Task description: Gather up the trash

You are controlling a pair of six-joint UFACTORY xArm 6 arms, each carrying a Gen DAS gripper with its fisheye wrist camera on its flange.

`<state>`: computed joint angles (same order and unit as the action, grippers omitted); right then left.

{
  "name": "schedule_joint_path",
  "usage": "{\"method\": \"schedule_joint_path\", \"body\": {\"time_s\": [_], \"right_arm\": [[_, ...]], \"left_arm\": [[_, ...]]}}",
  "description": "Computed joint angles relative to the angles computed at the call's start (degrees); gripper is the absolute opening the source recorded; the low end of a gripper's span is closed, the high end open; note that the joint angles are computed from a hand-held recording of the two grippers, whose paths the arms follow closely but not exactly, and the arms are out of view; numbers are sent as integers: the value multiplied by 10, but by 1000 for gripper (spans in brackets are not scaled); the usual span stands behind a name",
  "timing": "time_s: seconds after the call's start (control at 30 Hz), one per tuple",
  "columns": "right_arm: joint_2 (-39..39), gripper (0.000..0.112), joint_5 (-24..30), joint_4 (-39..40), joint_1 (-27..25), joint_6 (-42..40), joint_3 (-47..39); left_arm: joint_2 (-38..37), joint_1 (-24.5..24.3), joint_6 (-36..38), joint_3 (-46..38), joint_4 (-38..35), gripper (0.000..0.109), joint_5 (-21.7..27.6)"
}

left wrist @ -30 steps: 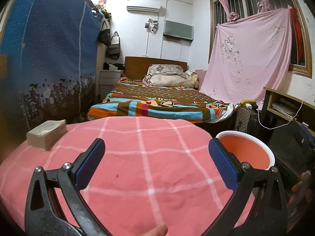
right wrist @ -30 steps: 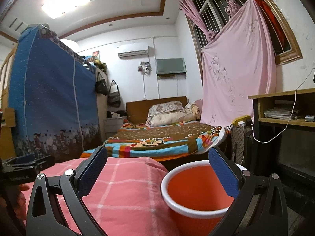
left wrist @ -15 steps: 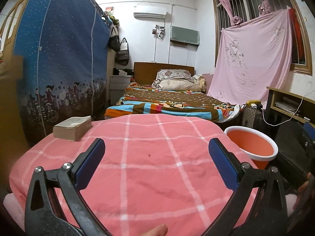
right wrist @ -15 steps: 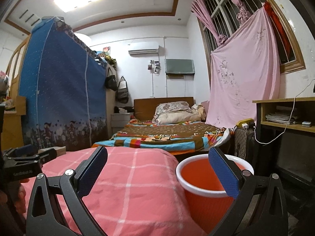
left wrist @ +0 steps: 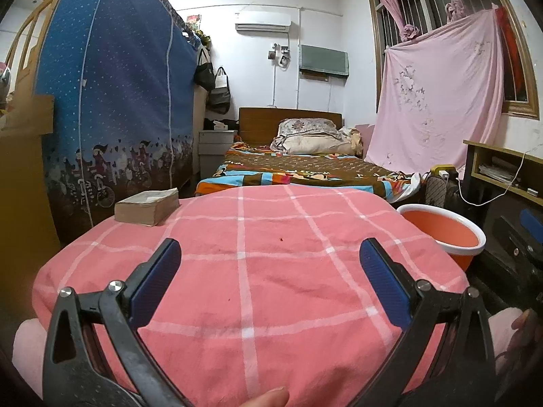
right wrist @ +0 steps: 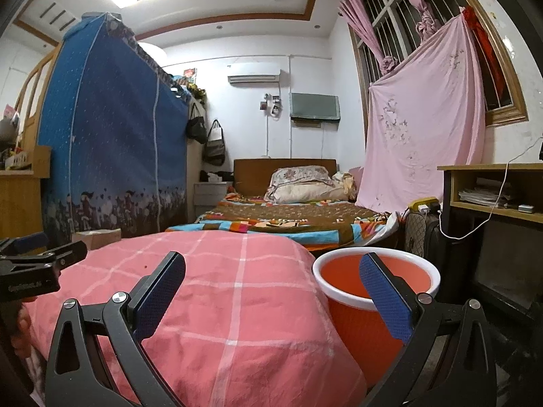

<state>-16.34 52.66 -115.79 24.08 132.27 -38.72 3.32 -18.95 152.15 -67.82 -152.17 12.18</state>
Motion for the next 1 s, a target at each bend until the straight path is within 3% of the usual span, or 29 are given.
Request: {"method": "schedule_joint_path", "body": {"time_s": [0.27, 1.0], "right_arm": [[8, 103, -12, 1, -4, 3, -2], [13, 103, -15, -3, -3, 2, -5]], "left_arm": [[-7, 3, 26, 15, -12, 90, 11], [-1, 10, -1, 14, 2, 90, 12]]}}
